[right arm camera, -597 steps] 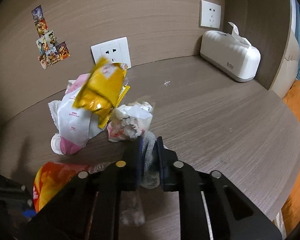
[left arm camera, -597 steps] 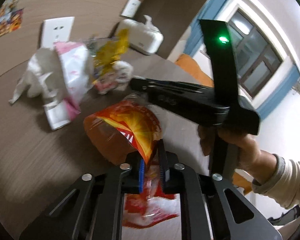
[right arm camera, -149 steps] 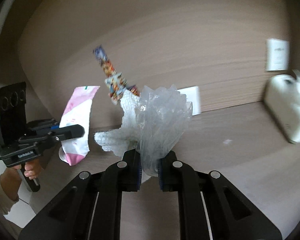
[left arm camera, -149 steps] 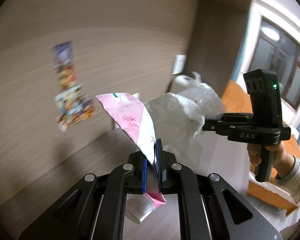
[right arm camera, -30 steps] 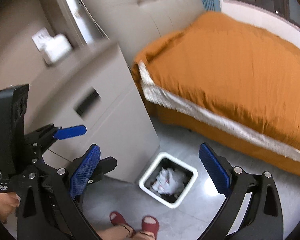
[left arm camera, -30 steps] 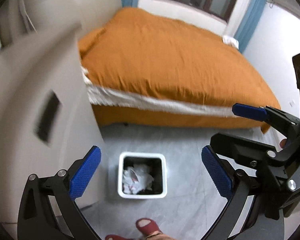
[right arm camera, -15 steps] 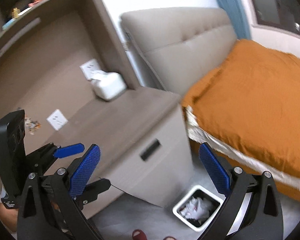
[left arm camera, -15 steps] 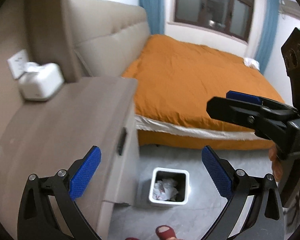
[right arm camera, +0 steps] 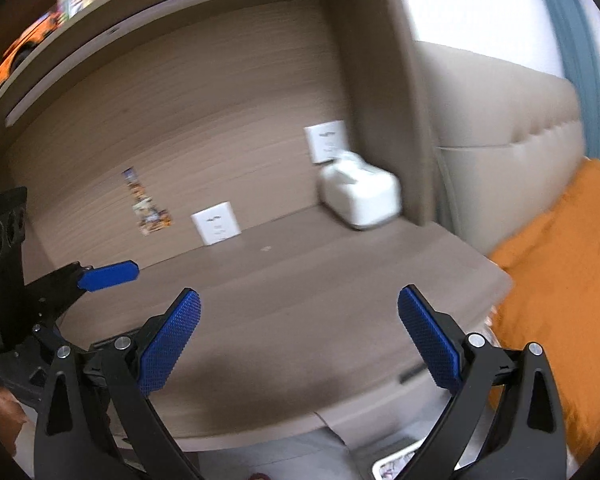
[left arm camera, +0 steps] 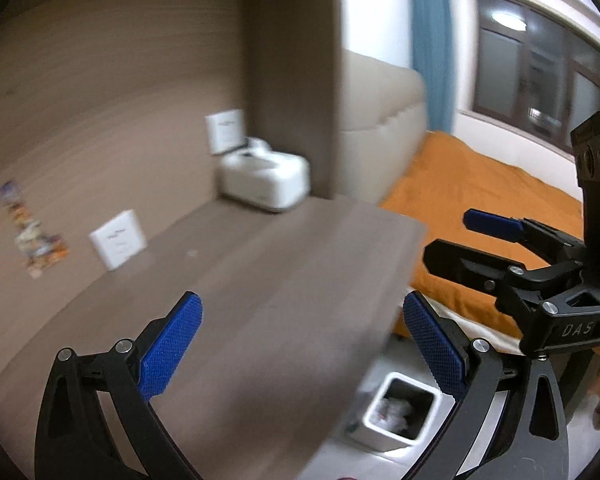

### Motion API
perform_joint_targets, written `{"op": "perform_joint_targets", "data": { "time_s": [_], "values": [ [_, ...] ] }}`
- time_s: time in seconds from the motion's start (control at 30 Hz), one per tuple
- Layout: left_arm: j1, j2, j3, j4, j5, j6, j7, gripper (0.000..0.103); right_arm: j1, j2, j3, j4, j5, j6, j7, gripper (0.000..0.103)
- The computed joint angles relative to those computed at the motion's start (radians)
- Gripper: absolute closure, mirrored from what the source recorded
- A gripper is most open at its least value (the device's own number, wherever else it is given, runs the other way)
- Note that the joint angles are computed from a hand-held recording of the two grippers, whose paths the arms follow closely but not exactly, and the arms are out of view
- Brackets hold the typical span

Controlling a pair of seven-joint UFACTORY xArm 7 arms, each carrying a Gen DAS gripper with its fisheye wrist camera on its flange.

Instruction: Collect trash

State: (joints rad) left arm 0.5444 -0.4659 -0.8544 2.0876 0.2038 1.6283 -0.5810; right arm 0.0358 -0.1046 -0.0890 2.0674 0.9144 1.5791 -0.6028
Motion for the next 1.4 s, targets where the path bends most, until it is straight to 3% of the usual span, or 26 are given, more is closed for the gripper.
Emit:
{"op": "perform_joint_targets", "data": {
  "time_s": [0.37, 0.7, 1.03, 1.4],
  "values": [
    [-0.169, -0.189, 0.369, -0.154, 0.055, 0.105, 0.035, 0.005, 0.17, -0.062, 0.131, -0.008, -0.076, -0.112, 0.089, 0.005],
    [-0.248, -0.286, 0.571, -0.217, 0.083, 0.077, 0.191, 0.005, 0.335, -0.108, 0.242, -0.049, -0.248, -0.265, 0.238, 0.005],
    [-0.3, -0.349, 0.7, -0.303, 0.044, 0.007, 0.272, 0.005, 0.411, -0.113, 0.302, -0.052, -0.41, -0.34, 0.365, 0.005],
    [-0.305, -0.365, 0.746, -0.345, 0.029, -0.053, 0.326, 0.005, 0.438, -0.082, 0.332, -0.006, -0.527, -0.361, 0.431, 0.005]
  ]
}}
